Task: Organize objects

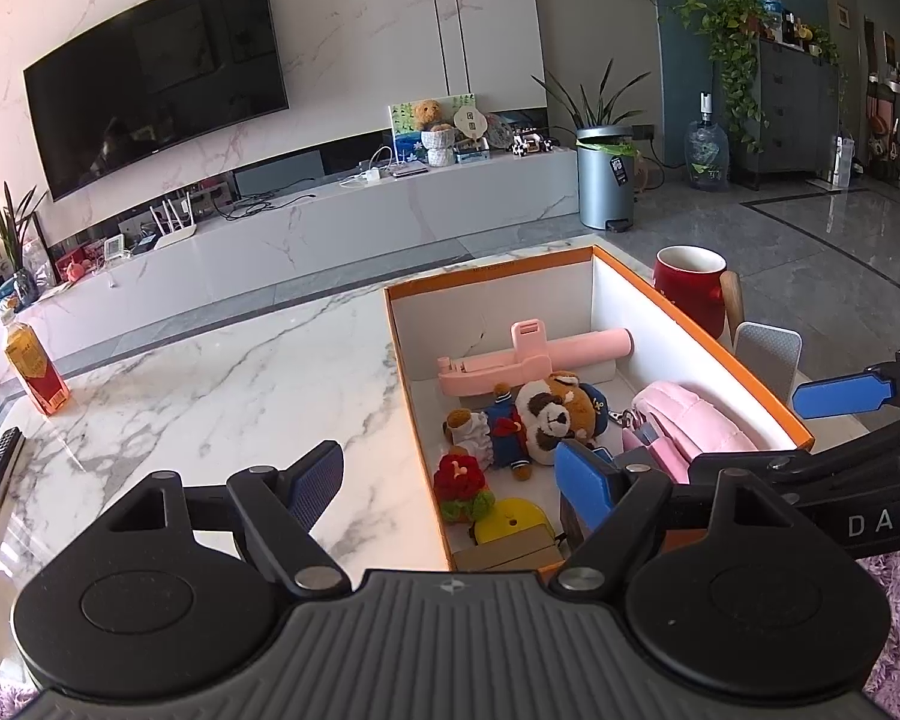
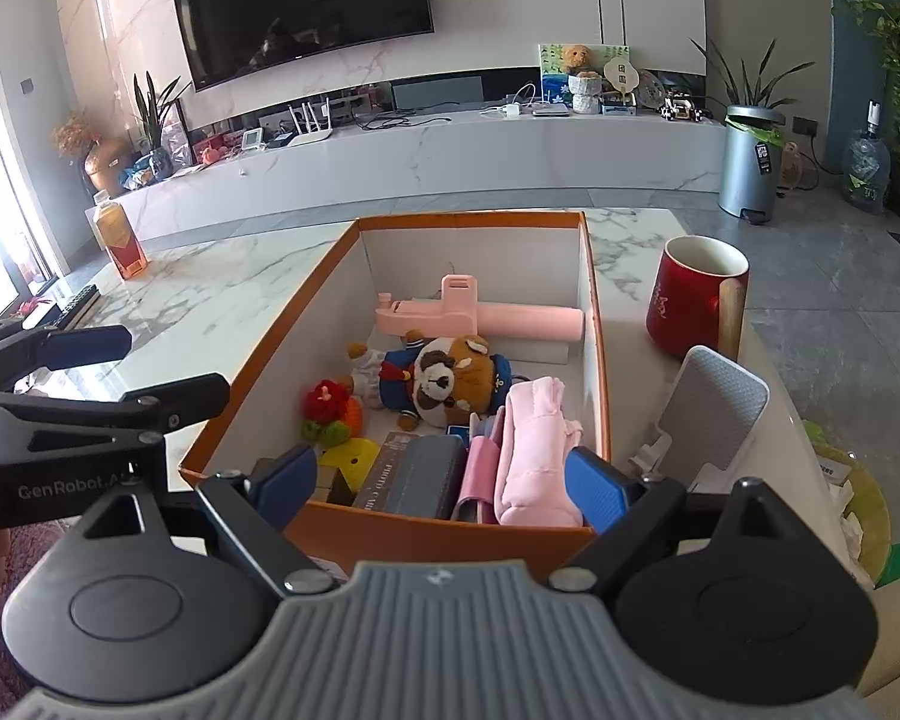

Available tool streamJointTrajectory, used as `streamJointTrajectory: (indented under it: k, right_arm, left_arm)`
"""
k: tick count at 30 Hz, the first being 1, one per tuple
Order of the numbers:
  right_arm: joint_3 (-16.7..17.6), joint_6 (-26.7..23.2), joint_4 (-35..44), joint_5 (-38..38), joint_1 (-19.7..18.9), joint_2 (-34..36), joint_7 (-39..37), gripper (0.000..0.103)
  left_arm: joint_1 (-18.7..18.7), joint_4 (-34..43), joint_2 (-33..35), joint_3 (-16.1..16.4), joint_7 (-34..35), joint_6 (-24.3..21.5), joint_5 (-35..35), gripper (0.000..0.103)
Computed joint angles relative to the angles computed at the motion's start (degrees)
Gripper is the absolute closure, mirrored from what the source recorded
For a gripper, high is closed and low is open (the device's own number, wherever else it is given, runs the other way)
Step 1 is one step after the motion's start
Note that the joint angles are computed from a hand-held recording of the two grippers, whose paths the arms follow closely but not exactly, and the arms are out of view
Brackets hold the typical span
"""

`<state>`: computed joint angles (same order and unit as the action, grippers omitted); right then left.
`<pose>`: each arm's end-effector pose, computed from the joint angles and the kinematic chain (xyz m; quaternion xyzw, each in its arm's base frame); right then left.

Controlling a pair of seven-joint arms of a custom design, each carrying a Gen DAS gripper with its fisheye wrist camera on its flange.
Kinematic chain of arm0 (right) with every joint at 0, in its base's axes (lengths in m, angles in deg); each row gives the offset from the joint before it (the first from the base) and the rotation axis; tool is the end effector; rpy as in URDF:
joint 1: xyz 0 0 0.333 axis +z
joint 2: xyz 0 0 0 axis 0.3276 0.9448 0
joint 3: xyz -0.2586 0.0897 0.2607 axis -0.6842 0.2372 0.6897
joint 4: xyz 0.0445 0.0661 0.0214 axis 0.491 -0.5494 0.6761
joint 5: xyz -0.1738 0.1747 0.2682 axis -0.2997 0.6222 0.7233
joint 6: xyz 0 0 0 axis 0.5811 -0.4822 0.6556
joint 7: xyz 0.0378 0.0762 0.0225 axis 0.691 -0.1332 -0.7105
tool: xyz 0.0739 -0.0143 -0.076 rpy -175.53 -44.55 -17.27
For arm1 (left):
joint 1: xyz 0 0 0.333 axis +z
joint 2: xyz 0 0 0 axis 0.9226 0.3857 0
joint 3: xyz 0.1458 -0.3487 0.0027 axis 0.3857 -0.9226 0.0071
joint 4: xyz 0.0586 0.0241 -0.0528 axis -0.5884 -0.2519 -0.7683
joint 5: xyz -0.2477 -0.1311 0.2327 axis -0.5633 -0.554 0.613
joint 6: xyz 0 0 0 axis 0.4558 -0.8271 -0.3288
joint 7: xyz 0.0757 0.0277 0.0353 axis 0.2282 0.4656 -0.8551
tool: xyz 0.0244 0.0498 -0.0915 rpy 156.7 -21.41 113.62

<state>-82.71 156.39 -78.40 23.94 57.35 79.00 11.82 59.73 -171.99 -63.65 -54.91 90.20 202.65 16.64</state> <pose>0.6302 0.2601 0.3807 -0.6498 0.6262 -0.2407 0.3574 0.6309 -0.2144 0.4331 -0.5029 0.7311 -0.3298 0.3223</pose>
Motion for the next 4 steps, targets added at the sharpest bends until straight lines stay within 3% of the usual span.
streamJointTrajectory:
  k: [4]
  right_arm:
    - [-0.2, -0.3, 0.2, -0.1, 0.2, 0.1, -0.2, 0.013]
  left_arm:
    - [0.1, 0.0, -0.1, 0.1, -0.3, 0.1, -0.1, 0.011]
